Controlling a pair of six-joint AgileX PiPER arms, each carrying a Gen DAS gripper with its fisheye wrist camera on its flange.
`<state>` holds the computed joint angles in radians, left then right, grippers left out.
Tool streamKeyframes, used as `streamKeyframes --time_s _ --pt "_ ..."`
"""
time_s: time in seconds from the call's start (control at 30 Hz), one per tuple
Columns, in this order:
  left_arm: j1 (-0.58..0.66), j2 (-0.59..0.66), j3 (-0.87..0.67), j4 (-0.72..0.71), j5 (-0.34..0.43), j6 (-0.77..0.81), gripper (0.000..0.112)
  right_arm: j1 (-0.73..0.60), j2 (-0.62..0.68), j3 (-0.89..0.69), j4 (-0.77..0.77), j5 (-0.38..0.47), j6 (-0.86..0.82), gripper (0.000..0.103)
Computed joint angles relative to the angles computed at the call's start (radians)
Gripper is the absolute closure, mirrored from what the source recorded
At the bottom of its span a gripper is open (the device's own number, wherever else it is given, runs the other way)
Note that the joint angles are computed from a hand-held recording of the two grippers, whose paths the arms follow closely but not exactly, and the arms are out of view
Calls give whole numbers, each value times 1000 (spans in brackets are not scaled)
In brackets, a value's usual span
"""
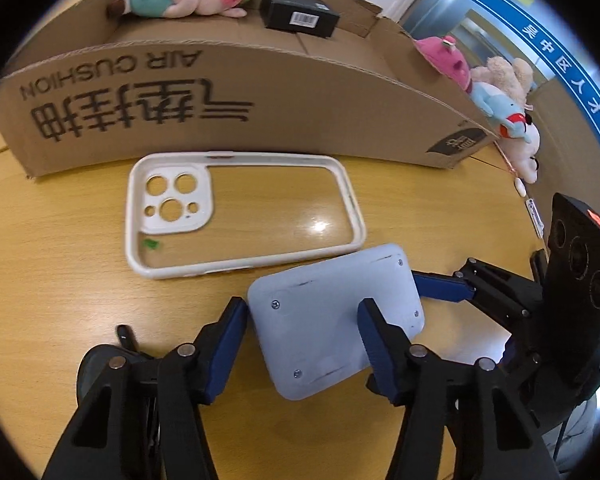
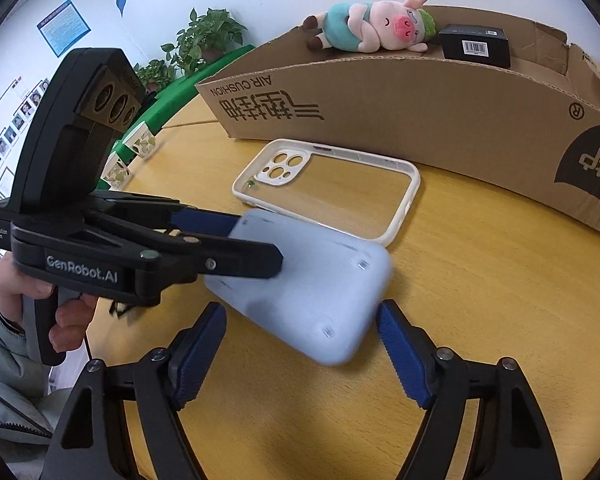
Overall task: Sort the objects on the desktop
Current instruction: 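Close the left gripper on the white phone stand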
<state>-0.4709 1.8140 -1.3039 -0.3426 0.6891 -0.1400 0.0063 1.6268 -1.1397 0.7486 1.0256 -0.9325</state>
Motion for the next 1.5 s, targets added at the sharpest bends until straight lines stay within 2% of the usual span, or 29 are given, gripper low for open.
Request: streamKeyframes --time_s 0.23,0.47,0.6,0.7,0.77,0.9,0.97,1.07,1.2,1.3,1.5 --pt "-1 20 -19 -50 -7 48 58 -43 -24 21 -33 -16 -27 36" --pt "8 20 -10 -96 -29 85 66 -53 -29 20 -51 -31 -10 34" --pt "6 17 -4 -109 -41 111 67 -44 -23 11 -55 -36 12 31" --pt "-2 -2 18 -94 -77 106 72 -42 -28 18 -49 -49 18 33" --pt "-3 -28 37 -99 -106 122 81 -59 -41 33 -24 -61 -3 38" --pt "9 -75 87 -246 -180 268 82 -119 -92 60 75 -66 -75 39" --pt "13 -85 100 -287 -194 312 82 -137 -118 72 110 -68 -112 37" --pt "28 -102 136 -392 -203 415 82 -164 -153 101 152 -38 -176 37" --pt "30 -146 207 -591 -212 633 83 -224 -215 185 236 56 -322 37" --pt "29 -164 227 -614 -183 674 83 -225 -257 243 209 65 -345 37" --pt "36 -155 216 -548 -144 589 83 -281 -279 272 179 88 -307 37"
